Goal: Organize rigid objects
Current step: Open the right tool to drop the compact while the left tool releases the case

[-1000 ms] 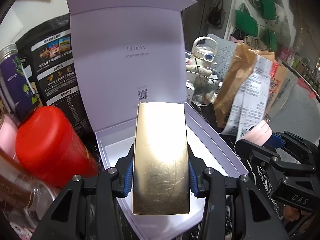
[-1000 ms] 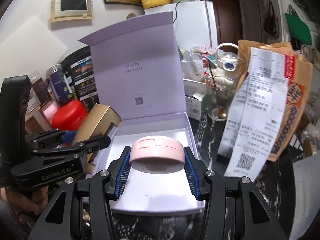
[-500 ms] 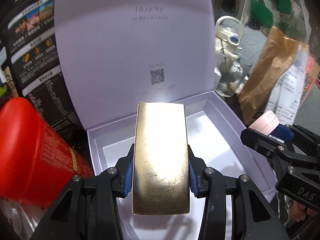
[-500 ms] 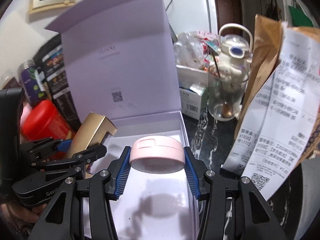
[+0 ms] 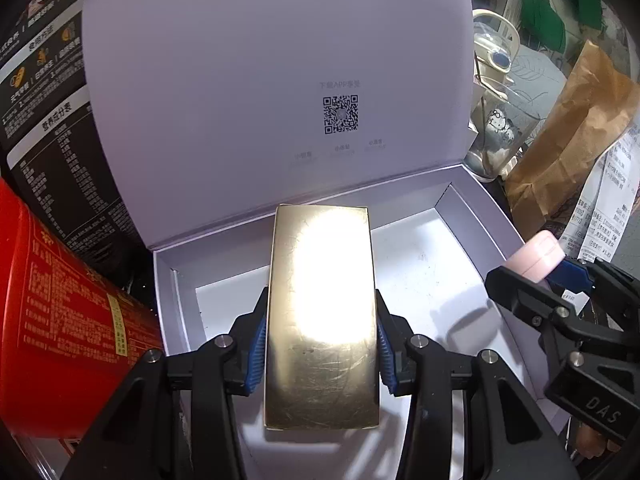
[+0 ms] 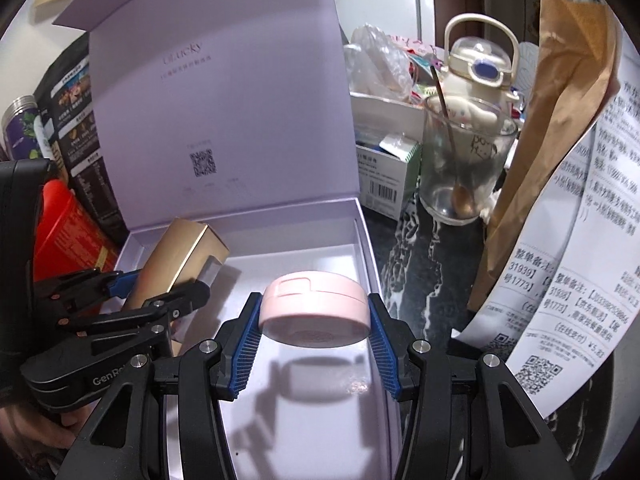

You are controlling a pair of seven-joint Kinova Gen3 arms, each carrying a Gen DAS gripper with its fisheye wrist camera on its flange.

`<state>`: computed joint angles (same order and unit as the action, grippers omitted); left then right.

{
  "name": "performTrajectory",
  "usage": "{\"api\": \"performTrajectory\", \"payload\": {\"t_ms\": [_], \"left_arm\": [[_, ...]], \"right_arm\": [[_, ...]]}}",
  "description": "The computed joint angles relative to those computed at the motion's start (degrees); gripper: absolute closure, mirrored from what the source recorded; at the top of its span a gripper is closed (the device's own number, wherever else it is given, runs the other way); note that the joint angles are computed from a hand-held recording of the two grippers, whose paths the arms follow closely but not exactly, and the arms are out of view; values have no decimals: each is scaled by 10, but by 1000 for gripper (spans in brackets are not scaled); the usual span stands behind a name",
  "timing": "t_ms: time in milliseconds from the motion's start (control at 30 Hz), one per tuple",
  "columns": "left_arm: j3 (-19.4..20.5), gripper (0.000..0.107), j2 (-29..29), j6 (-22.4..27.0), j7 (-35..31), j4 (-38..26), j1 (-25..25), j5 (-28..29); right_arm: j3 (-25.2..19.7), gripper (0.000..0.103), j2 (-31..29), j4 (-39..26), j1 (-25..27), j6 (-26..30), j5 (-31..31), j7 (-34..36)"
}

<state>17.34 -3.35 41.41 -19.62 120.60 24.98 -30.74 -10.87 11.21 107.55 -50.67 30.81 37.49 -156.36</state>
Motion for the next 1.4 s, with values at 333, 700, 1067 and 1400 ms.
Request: {"api": "performTrajectory", "payload": {"t_ms": [333,700,1067,1400], "left_arm": [[-29,63,17,-19,-99,-16,-9,92],[-8,61,6,28,-55,-41,7,47],[27,61,-51,64,-59,-38,0,61],[73,61,-94,107,-66,-54,-12,73]], "right_arm": [[-2,46,-9,4,9,-7,-24,11],[-38,32,-58,16,0,74,49,-93],[-91,32,-101,24,17,125,61,-120],[-140,32,-129,17,10,207,88,-149]]}}
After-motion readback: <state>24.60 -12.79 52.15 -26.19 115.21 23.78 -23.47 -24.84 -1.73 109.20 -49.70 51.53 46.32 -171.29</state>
